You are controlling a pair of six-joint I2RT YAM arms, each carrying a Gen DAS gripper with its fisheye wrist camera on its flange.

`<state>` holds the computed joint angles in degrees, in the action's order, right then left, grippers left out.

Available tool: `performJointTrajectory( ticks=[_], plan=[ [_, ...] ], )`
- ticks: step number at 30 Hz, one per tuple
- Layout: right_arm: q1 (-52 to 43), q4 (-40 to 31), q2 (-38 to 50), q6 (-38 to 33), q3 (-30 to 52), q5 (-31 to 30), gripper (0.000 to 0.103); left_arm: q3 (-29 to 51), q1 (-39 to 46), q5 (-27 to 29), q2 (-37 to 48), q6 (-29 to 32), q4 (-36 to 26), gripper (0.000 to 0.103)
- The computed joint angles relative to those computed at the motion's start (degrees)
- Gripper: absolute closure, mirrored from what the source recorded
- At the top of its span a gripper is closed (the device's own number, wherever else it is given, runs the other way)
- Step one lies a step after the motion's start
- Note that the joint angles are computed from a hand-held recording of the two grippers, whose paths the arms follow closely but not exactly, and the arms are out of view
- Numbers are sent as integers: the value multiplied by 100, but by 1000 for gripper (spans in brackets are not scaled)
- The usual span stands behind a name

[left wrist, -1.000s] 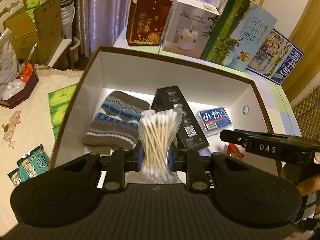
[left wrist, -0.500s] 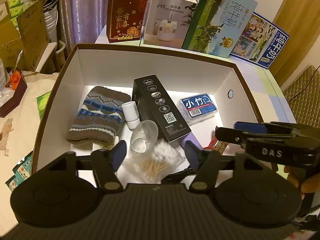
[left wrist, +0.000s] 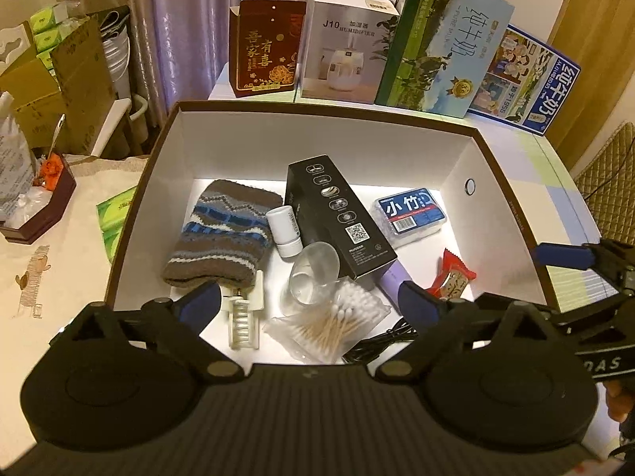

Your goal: Organize objects

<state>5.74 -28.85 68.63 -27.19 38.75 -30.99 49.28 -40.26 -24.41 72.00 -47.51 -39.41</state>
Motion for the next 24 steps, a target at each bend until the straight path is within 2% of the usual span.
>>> performJointTrajectory(
  ticks=[8,13,20,24],
  plan=[
    [-154,-248,-415,93,-105,62,2,48,-210,-267,-180,-45,-230,3],
    [-391,-516,-637,235,-86,22,2,134,-595,-738,-272,-355,-512,1],
    [-1131,-1175,-1163,-129,-59,-328,2,508,-1532,-1433,-145,-1312,-1290,1],
    [-2116,-1995,-1284,-1015,89,-878,2,840,-2245,-1810,188,-2087,-1813,1]
  ],
)
